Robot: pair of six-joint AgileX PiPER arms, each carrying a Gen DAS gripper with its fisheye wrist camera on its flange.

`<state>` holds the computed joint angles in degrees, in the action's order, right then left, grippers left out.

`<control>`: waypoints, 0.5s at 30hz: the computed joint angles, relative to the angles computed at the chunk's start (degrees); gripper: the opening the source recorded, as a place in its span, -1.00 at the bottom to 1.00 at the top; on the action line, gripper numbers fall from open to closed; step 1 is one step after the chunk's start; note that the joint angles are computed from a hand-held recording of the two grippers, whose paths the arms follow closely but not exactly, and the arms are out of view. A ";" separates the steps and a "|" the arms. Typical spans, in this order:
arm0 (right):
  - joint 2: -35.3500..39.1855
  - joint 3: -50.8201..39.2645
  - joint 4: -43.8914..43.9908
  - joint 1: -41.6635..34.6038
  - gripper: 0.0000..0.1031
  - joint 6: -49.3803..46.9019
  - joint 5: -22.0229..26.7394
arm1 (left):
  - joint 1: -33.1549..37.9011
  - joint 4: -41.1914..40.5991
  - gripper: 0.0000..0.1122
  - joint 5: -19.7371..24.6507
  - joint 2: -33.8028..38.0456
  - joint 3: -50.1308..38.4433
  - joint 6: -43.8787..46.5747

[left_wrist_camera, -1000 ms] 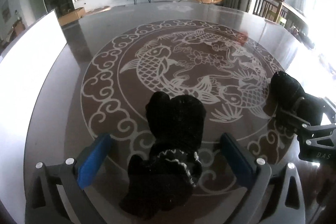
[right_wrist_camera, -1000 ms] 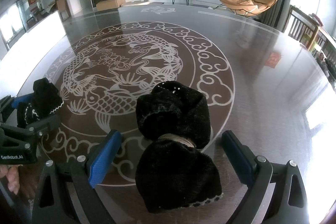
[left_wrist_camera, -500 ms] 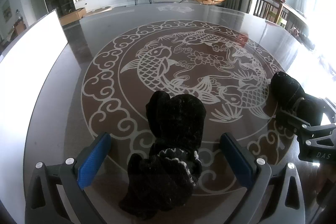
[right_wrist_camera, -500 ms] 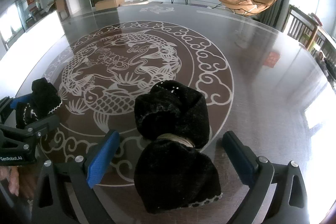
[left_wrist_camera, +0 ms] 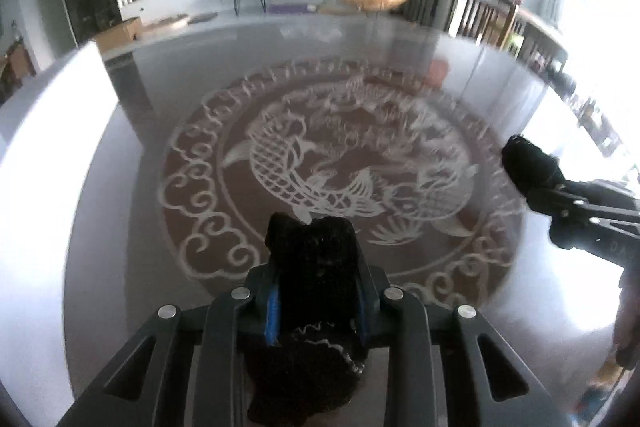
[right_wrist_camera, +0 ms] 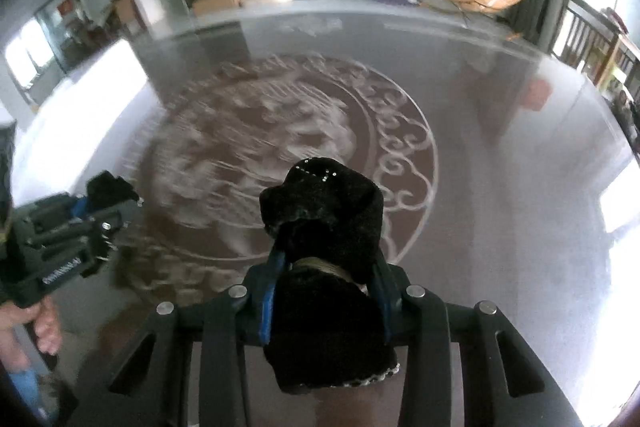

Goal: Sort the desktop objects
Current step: 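Carry both black gloves into the bin and open both tools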

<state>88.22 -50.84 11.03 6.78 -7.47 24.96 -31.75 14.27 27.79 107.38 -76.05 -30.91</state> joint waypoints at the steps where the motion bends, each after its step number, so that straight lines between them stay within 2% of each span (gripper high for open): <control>1: -1.41 -0.18 0.20 0.86 -0.26 0.40 1.03 | 0.81 -2.86 -0.50 -0.89 -2.87 2.20 1.67; 3: -3.97 -1.92 -1.23 4.70 -0.26 4.19 3.27 | 3.06 -9.45 -0.50 -2.31 -8.32 6.25 6.71; 5: -5.18 -4.83 -1.76 9.30 -0.26 7.60 4.82 | 6.60 -16.03 -0.50 -1.89 -15.55 9.86 12.71; 8: -4.15 -12.42 -2.55 20.02 -0.26 13.12 5.21 | 15.49 -23.31 -0.50 2.65 -24.51 12.48 22.33; 10: -0.36 -18.37 -2.00 26.57 -0.26 15.21 4.63 | 21.64 -24.72 -0.50 6.03 -28.19 12.96 26.31; 12: 4.74 -25.73 -0.06 32.84 -0.26 15.77 5.03 | 30.88 -24.11 -0.50 9.92 -31.34 13.10 30.49; 15: 15.27 -39.54 2.69 40.51 -0.25 16.10 7.78 | 43.30 -24.50 -0.50 13.55 -31.57 13.66 35.57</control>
